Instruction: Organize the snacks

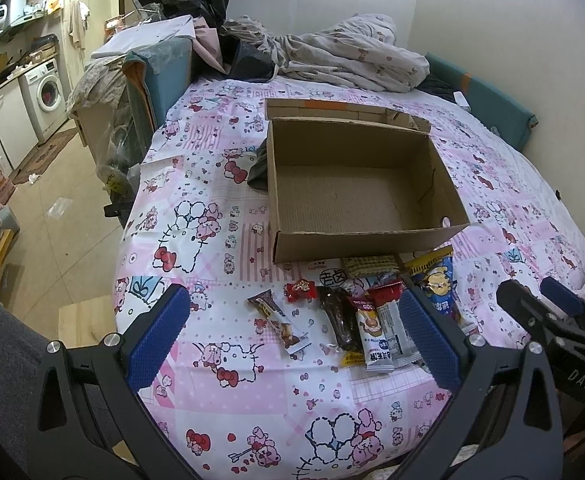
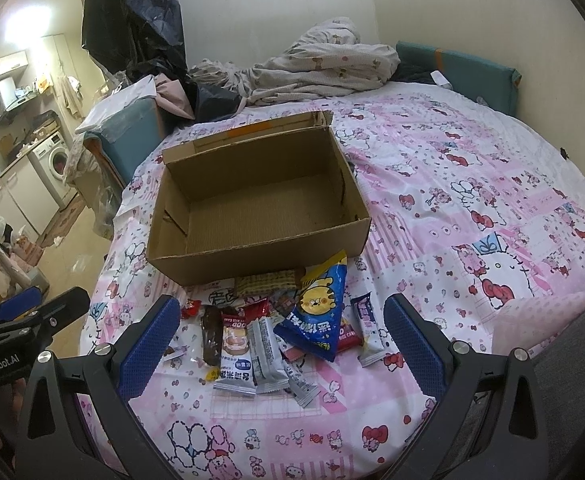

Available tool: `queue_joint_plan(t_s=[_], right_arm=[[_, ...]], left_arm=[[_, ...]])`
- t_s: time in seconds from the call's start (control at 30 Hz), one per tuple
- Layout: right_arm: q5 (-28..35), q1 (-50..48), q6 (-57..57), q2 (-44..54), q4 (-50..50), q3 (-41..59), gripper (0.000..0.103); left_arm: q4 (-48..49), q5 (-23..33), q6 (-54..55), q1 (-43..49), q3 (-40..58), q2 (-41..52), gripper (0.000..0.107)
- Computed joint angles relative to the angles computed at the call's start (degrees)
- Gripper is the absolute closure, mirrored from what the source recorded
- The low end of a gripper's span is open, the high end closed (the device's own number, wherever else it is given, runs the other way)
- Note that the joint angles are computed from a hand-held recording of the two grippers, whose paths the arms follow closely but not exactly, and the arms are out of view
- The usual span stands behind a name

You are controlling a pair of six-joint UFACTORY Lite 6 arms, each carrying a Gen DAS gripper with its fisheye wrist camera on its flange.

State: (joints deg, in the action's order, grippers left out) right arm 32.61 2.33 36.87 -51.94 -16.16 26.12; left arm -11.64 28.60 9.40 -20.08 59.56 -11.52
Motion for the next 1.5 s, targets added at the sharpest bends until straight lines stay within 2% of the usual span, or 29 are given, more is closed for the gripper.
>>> queue_joint_plan(t_s=[0.37,0.47,0.63,0.73,0.87,0.97,1.07,1.3,1.37,1.5], right_arm=[[-0.6,-2.4,-3.7,0.3,3.8,0.1,0.0],[-1.0,-4.6,-8.0,0.7,7.4,0.7,0.0],[-0.4,-17.0,-32.2,6.0,27.7,6.0,0.0],[1.4,-24.6,-44.9,11.5,39.3,9.0,0.0],[4.3,-31.5,-54.9,19.9,47.0,13.5,0.0],[6.3,-34.6,-58.1,28.0,47.7,18.2,0.0],[4.8,-35.2,-57.2,33.2,44.2,20.9,0.0],[2.6,-37.0,-57.0,37.9,45.5,20.8,0.0],[3.8,-38.2,-59.2,39.3,48.6,20.8,0.0],[5.0,-39.7,-61.3,40.2,51.2,20.6,0.0]], left_arm=[[-0.6,0.3,0.0,0.1,1.2,-0.2,0.004],[-2.4,1.6,1.3,0.6,3.1,0.9,0.004],[-2.0,6.7,-1.3,1.8,11.3,8.0,0.004],[-1.9,11.7,-4.3,2.8,19.2,15.4,0.004],[2.8,16.8,-9.9,2.0,27.8,23.5,0.004],[4.3,20.7,-12.2,2.2,34.4,29.8,0.004],[5.1,23.9,-13.7,2.6,40.0,35.3,0.004],[5.6,26.1,-17.4,4.6,43.8,43.6,0.004],[6.1,25.3,-19.3,4.5,41.9,44.9,0.01],[5.6,25.1,-21.1,3.2,40.4,49.2,0.036]])
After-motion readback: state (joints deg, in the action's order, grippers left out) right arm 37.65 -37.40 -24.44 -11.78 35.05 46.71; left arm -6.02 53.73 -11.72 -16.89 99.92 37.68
